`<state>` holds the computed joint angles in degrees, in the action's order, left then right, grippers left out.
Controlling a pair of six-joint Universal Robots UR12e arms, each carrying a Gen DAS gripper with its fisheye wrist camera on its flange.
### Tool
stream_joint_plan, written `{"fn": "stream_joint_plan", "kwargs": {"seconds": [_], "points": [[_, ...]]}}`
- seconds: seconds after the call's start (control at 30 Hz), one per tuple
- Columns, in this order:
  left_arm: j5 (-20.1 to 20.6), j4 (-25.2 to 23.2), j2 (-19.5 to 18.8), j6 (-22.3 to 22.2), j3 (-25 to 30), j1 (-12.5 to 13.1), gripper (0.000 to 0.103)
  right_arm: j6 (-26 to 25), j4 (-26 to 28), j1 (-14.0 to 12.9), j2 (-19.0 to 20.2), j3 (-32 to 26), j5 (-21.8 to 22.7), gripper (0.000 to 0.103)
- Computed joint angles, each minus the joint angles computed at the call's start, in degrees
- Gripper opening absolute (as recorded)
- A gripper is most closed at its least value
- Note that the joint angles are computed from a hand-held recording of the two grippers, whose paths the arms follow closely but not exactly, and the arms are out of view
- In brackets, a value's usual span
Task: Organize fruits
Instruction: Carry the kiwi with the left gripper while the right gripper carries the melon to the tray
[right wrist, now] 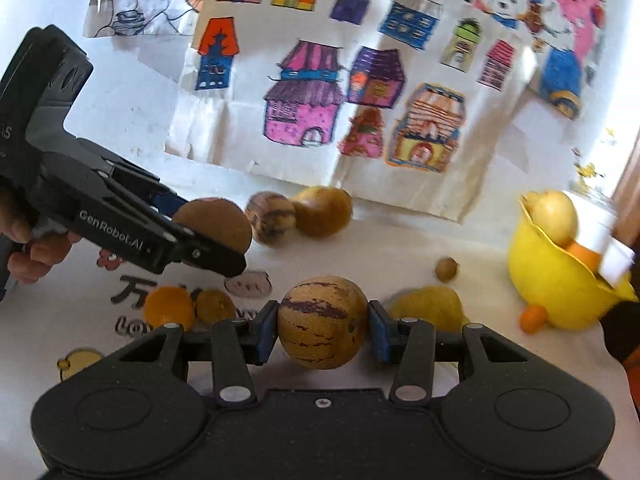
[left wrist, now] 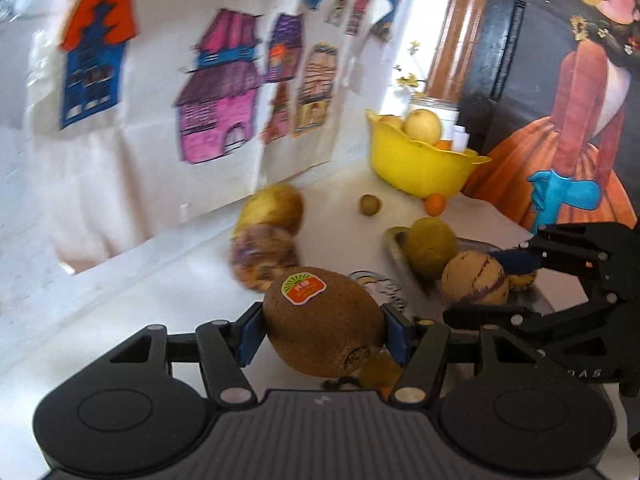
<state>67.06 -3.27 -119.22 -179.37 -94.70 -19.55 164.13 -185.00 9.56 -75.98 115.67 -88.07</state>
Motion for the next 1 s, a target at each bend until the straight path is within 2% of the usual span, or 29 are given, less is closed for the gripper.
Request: {"fn": "stream_joint_plan", "kwargs": {"seconds": [0.27,0.43,0.7,1.0], "points": [[-2.6,-1.0,-0.4,-1.1,1.6,-1.7,0.065,3.2,-0.6,-1.6,-2.6,3.8,-3.8,0.048],[-3.2,-2.2,-1.2,0.0,3.1,-3.4,0.065,4.7,-1.5,-2.5,-3.4,5.8,-6.6,0.048],[-1.9,-5.6,-2.2,3.3,5.1,-5.8,0.065,6.3,-4.0,-4.8,-4.2,8.5,-6.3,0.048],[0.0,-8.2,-3.6,5.6,7.3,-7.3,0.065,6.1,-5.0,-6.7,-3.8,9.3,-4.2,0.048]]}}
